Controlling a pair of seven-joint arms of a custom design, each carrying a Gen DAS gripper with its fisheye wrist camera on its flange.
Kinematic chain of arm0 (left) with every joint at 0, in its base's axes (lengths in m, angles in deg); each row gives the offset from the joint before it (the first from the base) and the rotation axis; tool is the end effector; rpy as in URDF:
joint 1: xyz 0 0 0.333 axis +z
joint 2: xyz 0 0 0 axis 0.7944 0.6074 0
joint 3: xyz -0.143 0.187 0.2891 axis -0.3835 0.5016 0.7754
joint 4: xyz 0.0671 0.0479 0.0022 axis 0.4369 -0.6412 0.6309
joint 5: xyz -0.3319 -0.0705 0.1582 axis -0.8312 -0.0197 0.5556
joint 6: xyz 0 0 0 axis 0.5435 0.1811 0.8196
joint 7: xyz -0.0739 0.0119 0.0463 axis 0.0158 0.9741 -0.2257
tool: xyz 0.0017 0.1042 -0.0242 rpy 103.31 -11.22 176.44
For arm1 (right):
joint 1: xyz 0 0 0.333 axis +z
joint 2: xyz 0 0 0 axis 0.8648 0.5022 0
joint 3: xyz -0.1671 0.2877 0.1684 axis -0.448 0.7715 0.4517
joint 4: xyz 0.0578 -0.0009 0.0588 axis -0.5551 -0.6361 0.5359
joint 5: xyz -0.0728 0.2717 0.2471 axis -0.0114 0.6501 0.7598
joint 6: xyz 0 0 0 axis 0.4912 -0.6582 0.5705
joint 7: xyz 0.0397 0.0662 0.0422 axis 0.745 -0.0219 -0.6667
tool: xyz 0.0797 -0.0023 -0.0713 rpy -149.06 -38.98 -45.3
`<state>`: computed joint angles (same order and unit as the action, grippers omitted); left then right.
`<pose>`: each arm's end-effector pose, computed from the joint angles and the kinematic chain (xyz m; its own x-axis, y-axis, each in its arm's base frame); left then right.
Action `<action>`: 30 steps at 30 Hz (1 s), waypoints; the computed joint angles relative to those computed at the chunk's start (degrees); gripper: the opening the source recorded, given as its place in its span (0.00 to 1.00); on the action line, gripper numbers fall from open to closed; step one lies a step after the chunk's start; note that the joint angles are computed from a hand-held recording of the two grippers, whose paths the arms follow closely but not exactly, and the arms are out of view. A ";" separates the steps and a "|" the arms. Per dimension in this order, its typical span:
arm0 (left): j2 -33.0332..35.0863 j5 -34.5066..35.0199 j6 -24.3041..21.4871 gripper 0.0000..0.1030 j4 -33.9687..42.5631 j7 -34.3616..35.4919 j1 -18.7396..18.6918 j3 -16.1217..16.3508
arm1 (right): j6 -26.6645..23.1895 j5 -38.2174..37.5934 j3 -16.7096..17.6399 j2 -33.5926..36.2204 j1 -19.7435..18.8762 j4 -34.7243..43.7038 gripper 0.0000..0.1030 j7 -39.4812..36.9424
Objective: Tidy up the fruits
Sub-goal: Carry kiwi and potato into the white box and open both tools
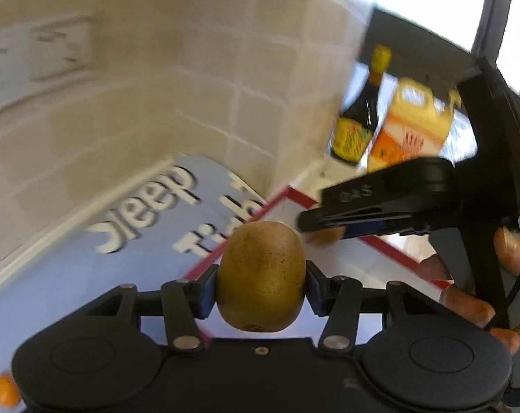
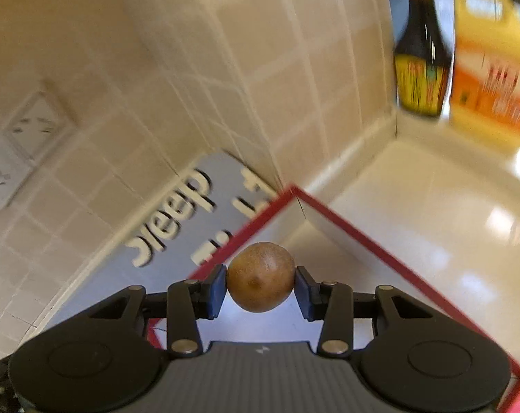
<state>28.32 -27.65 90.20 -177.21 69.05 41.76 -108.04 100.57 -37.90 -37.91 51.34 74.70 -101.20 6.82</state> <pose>0.4050 -0.2920 0.5574 -0.2574 -0.9551 0.1466 -0.6864 0.0739 -0.7234 0.4825 0.0994 0.5612 0.0137 -0.9326 -0.3605 -0.8219 0.1948 -0.5352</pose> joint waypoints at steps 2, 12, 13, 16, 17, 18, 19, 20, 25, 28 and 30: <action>3.48 3.43 -1.29 0.59 2.20 0.09 0.82 -1.18 | 0.92 0.37 -0.37 1.83 0.19 -0.19 0.43 -1.67; 13.15 5.13 -9.60 0.59 8.00 3.47 -6.20 4.13 | 2.30 4.78 0.98 9.25 -1.78 1.31 0.43 -7.14; 13.74 4.51 -9.92 0.59 8.71 4.07 -6.64 4.54 | 2.65 4.54 1.25 9.52 -1.93 1.24 0.43 -7.30; 15.39 3.11 -9.97 0.59 9.72 5.32 -7.69 5.57 | 2.35 6.63 1.64 10.07 -2.13 1.46 0.44 -9.36; 15.58 2.84 -10.20 0.60 9.82 5.56 -7.98 5.85 | 2.70 6.58 1.83 10.10 -2.21 1.34 0.44 -9.35; 15.70 2.78 -10.38 0.60 9.97 5.54 -8.24 6.13 | 2.77 6.40 1.97 10.09 -2.27 1.38 0.44 -9.43; 15.58 3.27 -9.85 0.60 9.74 5.00 -8.47 6.49 | 2.78 5.94 2.08 10.05 -2.33 1.38 0.45 -9.42; 14.83 3.75 -8.86 0.64 9.12 4.37 -8.63 6.74 | 2.88 5.71 2.17 9.96 -2.33 1.36 0.45 -9.60; 11.02 5.63 -5.55 0.73 6.57 2.67 -7.94 6.96 | 3.30 4.80 2.12 8.04 -2.18 0.68 0.45 -9.81; 6.79 6.04 -3.81 0.73 3.86 1.60 -6.42 6.26 | 2.22 5.67 1.47 5.72 -1.84 0.12 0.45 -10.00; 3.01 6.71 -3.05 0.74 1.65 -0.02 -4.61 5.31 | 1.80 5.40 1.16 3.51 -1.56 -0.62 0.45 -9.95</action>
